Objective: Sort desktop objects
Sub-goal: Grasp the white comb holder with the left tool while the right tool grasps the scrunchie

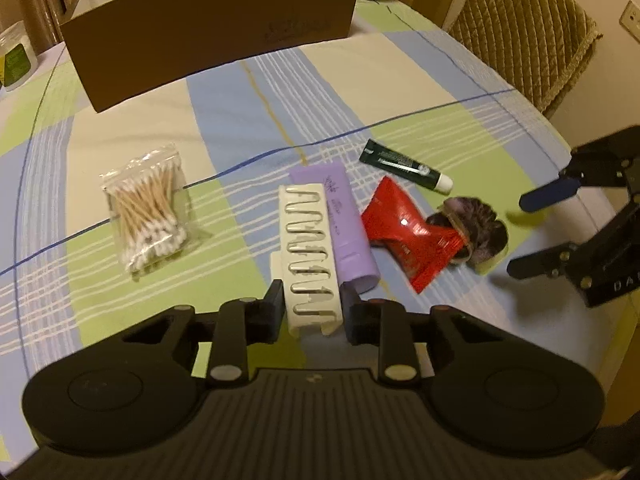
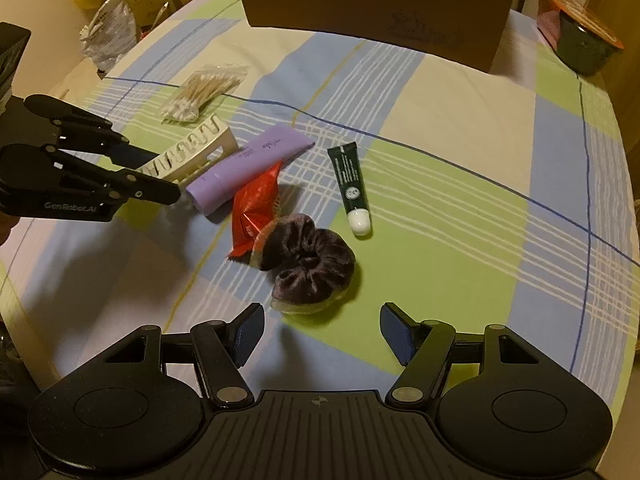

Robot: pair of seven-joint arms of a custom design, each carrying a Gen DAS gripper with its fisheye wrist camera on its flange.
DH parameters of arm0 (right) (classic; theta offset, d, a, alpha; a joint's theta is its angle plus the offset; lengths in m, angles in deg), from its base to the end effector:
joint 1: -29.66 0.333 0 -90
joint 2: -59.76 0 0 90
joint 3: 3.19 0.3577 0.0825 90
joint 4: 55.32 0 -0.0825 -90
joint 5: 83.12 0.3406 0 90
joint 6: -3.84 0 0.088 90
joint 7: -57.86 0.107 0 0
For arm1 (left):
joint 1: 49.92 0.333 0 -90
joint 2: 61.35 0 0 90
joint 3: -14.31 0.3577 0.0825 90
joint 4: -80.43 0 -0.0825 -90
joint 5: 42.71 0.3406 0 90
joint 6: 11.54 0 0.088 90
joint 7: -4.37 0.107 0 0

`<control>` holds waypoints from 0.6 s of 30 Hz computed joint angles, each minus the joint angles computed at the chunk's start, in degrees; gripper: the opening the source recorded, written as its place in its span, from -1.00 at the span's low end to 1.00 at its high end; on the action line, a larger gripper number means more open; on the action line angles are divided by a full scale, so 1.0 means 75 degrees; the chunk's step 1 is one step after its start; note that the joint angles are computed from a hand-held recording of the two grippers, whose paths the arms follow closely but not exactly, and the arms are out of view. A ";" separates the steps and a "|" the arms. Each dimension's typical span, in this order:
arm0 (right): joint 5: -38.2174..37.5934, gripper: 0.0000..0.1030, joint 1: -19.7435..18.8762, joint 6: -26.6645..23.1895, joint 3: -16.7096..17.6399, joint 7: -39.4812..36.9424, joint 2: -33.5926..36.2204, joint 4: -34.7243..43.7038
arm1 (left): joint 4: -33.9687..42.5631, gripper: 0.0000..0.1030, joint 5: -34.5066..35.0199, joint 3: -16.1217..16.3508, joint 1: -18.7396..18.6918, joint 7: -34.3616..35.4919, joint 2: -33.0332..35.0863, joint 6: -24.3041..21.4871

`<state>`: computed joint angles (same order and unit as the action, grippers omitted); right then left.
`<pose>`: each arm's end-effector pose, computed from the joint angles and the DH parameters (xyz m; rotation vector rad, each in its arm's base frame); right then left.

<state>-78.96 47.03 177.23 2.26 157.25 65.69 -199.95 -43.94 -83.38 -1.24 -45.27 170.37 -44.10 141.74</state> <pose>0.4454 0.1809 0.3598 -2.1088 1.7931 -0.2305 0.5577 -0.0793 0.3470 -0.9992 2.8016 -0.7326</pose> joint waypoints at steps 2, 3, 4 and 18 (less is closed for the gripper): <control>0.0080 0.31 -0.0044 0.0082 0.0056 -0.0175 0.0070 0.0054 | 0.0010 -0.55 0.0088 0.0059 0.0033 -0.0007 -0.0020 -0.0059; 0.0060 0.31 -0.0043 0.0117 0.0054 -0.0224 0.0107 0.0086 | 0.0016 -0.55 0.0141 0.0094 0.0043 -0.0034 -0.0027 -0.0074; 0.0029 0.31 -0.0041 0.0132 0.0050 -0.0269 0.0149 0.0126 | 0.0019 -0.55 0.0178 0.0115 0.0058 -0.0036 -0.0032 -0.0073; -0.0632 0.30 0.0206 0.0066 -0.0281 -0.0271 0.0773 0.0690 | -0.0085 -0.30 -0.0005 0.0019 0.0127 0.0120 0.0021 0.0275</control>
